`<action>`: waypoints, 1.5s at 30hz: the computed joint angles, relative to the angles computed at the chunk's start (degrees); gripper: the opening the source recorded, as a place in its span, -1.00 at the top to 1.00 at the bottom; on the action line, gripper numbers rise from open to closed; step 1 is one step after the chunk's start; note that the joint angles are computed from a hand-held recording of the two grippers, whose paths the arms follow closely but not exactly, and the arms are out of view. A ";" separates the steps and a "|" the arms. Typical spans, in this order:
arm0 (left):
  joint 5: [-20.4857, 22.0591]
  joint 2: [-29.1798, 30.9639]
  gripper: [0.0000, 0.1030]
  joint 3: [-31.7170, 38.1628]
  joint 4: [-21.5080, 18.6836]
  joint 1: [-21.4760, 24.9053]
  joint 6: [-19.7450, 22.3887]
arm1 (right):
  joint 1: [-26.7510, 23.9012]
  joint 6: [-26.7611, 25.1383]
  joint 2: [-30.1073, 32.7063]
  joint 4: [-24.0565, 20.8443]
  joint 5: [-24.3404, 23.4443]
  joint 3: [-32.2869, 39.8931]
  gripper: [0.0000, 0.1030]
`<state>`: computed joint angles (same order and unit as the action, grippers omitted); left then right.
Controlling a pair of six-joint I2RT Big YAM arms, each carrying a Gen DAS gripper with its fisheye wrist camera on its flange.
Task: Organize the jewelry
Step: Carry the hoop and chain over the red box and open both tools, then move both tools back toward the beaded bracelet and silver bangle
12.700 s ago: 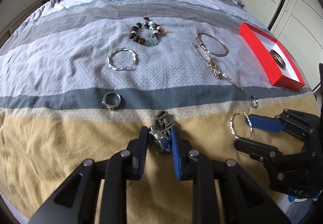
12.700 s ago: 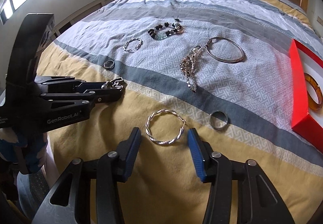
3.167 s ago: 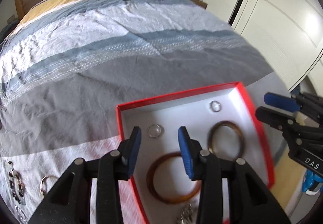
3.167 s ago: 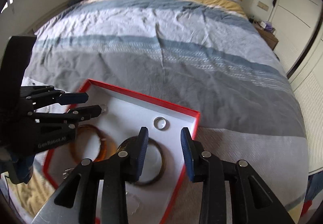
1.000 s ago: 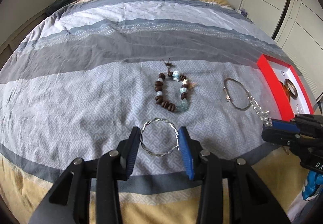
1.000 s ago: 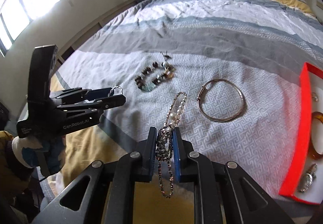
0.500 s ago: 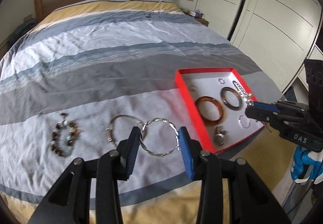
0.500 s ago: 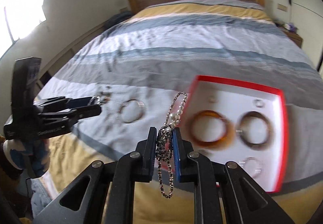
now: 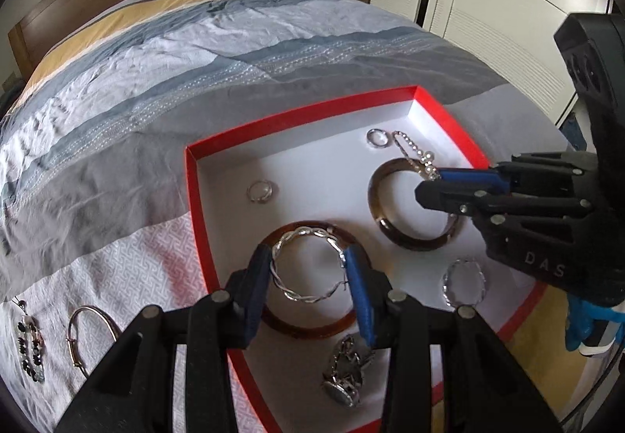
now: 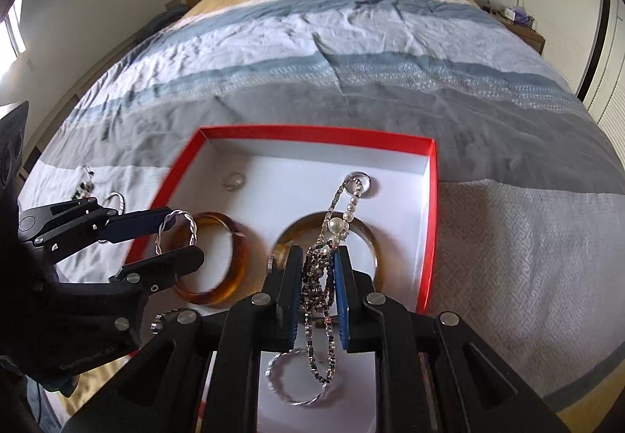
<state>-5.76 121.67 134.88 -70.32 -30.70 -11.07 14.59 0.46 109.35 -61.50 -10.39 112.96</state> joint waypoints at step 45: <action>0.36 -37.01 0.10 -40.26 6.78 26.10 -2.16 | 17.39 1.32 -2.54 -4.19 2.81 10.09 0.08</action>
